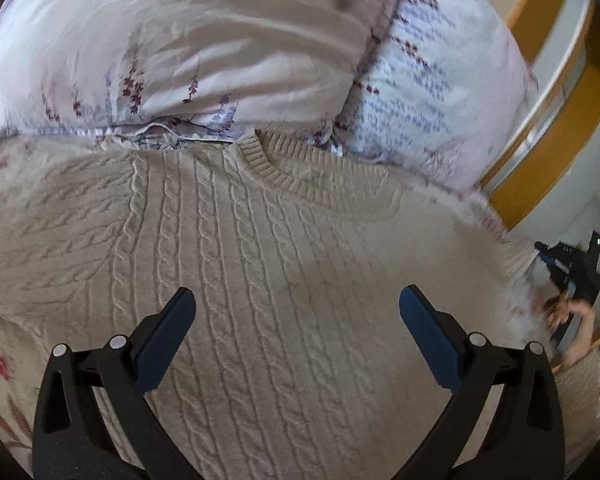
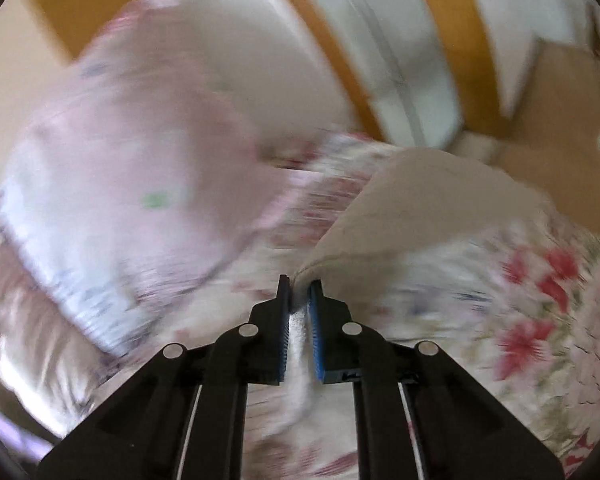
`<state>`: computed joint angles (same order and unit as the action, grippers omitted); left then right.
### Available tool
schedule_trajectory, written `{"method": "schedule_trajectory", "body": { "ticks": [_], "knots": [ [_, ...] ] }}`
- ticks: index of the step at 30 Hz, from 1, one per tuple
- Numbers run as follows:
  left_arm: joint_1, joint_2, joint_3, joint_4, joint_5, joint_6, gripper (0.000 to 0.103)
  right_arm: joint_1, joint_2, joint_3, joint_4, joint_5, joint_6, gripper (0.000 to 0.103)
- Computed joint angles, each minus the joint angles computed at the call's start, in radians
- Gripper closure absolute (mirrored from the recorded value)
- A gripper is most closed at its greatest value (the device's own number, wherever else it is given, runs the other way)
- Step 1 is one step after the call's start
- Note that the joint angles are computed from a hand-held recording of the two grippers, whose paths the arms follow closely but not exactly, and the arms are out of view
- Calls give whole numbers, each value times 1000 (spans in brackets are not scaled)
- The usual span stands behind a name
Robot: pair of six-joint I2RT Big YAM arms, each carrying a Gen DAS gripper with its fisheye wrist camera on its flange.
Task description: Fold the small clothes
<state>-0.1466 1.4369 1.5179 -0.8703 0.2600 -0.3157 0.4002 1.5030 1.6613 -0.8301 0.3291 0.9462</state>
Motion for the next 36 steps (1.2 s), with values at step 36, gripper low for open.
{"method": "schedule_trajectory", "body": {
  "ticks": [36],
  "knots": [
    [20, 89, 51, 58, 322, -201, 5, 160, 284, 327, -222, -44, 166, 61]
  ]
}}
